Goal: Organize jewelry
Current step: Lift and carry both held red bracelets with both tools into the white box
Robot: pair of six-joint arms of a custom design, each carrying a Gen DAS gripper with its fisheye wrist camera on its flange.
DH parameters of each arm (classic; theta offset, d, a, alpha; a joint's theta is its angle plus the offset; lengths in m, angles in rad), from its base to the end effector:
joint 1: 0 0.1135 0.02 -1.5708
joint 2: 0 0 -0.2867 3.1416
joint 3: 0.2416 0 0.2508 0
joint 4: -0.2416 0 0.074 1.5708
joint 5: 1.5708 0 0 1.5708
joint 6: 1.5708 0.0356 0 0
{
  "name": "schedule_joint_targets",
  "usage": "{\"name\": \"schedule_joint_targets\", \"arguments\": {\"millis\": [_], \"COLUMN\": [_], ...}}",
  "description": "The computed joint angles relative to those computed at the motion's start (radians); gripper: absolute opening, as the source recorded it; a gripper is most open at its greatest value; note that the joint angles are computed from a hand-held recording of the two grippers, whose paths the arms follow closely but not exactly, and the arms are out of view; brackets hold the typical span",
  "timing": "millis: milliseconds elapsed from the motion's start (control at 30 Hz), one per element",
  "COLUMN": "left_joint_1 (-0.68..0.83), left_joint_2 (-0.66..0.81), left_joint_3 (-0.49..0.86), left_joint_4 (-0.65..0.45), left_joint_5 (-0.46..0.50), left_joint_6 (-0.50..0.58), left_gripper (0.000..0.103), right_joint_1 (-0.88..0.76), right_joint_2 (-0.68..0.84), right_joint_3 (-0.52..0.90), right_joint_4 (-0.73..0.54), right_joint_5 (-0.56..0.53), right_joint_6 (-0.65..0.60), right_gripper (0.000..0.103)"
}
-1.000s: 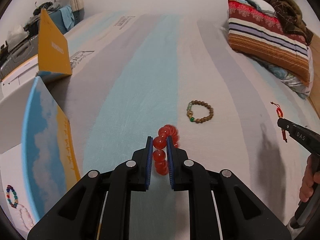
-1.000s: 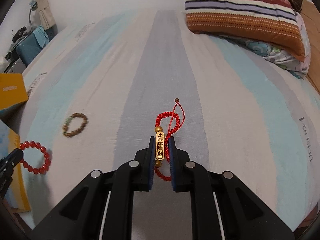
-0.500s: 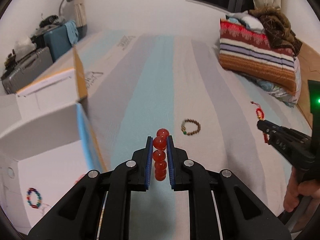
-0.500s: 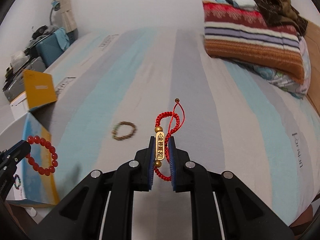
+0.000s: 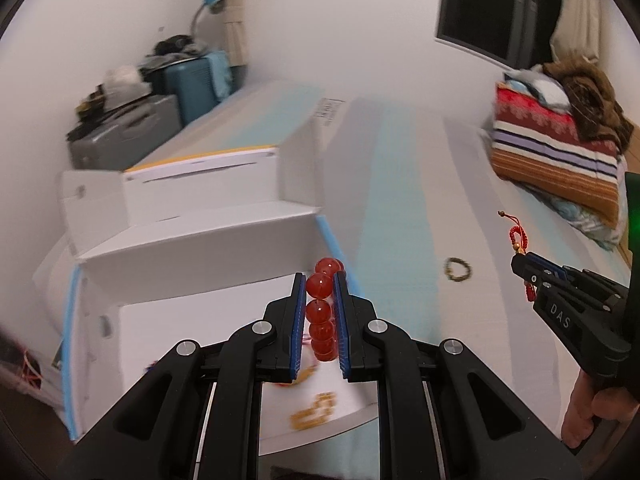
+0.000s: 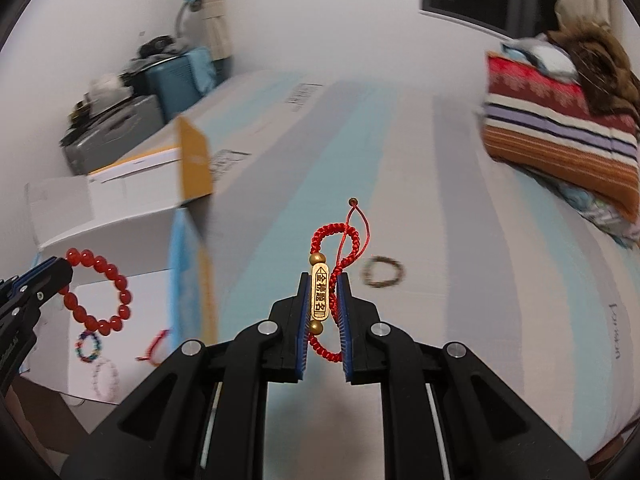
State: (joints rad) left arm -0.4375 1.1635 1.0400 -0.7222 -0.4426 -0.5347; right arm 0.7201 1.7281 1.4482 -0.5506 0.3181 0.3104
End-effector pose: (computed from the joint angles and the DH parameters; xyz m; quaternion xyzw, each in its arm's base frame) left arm 0.2111 -0.0819 0.3268 -0.1221 0.9073 0.0198 0.4018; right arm 0.2992 0.2477 0.3075 -0.1311 0.9129 0.0475 0.3836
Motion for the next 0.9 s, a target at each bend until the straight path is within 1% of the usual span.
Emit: {"name": "schedule_joint_targets", "arguments": {"millis": [100, 167, 300, 400, 567, 600, 700, 800, 900], "left_joint_1": [0.086, 0.159, 0.337, 0.444, 0.576, 0.61, 0.685, 0.738, 0.768], "left_joint_2": [-0.09, -0.14, -0.216, -0.254, -0.285, -0.289, -0.288, -0.281, -0.256], "left_joint_3": [-0.051, -0.084, -0.149, -0.192, -0.245, -0.256, -0.281, -0.305, -0.326], "left_joint_4": [-0.028, -0.038, -0.037, -0.033, -0.023, -0.022, -0.013, 0.002, 0.027], "left_joint_5": [0.026, 0.061, 0.159, 0.222, 0.299, 0.317, 0.356, 0.387, 0.401], "left_joint_6": [0.035, 0.066, 0.148, 0.2, 0.272, 0.29, 0.328, 0.36, 0.383], "left_gripper": [0.013, 0.013, 0.013, 0.013, 0.013, 0.013, 0.013, 0.013, 0.013], "right_joint_1": [0.08, 0.125, 0.211, 0.259, 0.32, 0.32, 0.328, 0.33, 0.327], "right_joint_2": [0.046, 0.075, 0.148, 0.2, 0.31, 0.314, 0.364, 0.417, 0.449], "right_joint_3": [0.058, 0.095, 0.182, 0.239, 0.345, 0.339, 0.379, 0.427, 0.446], "right_joint_4": [-0.018, -0.028, -0.055, -0.074, -0.117, -0.11, -0.129, -0.156, -0.165], "right_joint_5": [0.024, 0.034, 0.045, 0.049, 0.037, 0.029, 0.012, -0.008, -0.021], "right_joint_6": [0.021, 0.029, 0.047, 0.055, 0.083, 0.084, 0.089, 0.1, 0.097], "right_gripper": [0.012, 0.012, 0.012, 0.012, 0.012, 0.012, 0.012, 0.012, 0.012]}}
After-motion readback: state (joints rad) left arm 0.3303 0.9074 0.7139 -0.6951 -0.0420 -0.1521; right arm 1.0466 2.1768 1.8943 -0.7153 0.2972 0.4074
